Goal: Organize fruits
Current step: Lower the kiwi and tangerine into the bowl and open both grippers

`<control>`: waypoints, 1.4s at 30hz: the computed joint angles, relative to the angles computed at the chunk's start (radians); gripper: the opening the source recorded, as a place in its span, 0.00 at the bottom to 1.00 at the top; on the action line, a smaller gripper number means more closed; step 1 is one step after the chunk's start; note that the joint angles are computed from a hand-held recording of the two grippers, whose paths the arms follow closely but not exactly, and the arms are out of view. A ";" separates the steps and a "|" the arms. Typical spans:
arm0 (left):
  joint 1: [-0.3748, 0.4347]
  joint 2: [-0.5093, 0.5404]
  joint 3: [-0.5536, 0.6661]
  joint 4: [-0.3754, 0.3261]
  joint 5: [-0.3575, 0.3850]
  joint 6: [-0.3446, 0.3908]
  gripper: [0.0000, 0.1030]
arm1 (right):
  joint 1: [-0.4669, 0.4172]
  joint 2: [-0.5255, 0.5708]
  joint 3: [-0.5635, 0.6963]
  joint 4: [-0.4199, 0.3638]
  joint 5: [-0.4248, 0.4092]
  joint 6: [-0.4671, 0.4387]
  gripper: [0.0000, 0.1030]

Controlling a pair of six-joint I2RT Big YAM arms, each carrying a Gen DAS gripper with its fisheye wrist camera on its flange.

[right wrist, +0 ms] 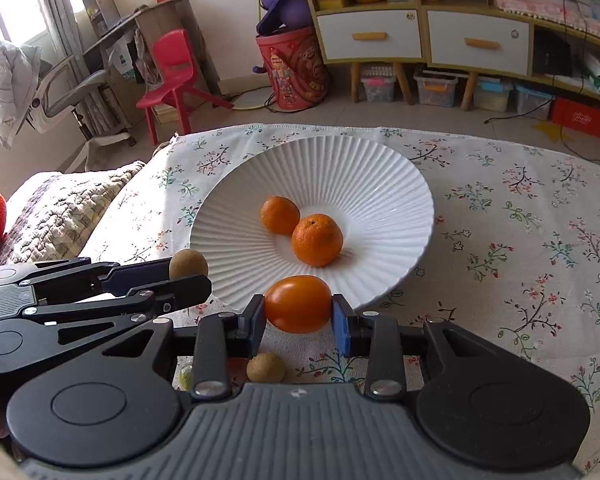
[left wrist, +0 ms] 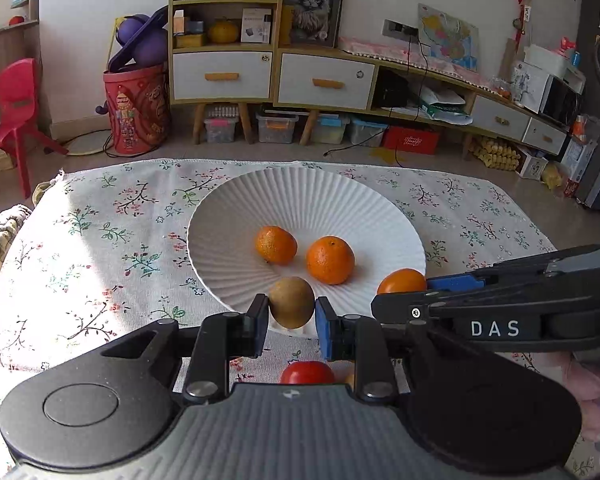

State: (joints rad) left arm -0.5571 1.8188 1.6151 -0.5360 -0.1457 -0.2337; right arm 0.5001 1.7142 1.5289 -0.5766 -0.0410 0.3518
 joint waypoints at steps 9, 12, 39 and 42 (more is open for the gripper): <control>0.005 0.055 0.051 -0.011 0.002 0.061 0.06 | -0.024 0.052 0.045 0.019 -0.058 0.133 0.31; 0.006 0.072 0.071 -0.021 -0.001 0.068 0.06 | -0.021 0.062 0.057 0.002 -0.044 0.128 0.31; 0.015 0.096 0.091 -0.001 0.014 -0.010 0.28 | -0.033 0.056 0.044 0.052 0.029 0.123 0.42; 0.018 0.065 0.059 0.005 0.028 -0.018 0.37 | -0.032 0.032 0.022 0.072 0.038 0.113 0.51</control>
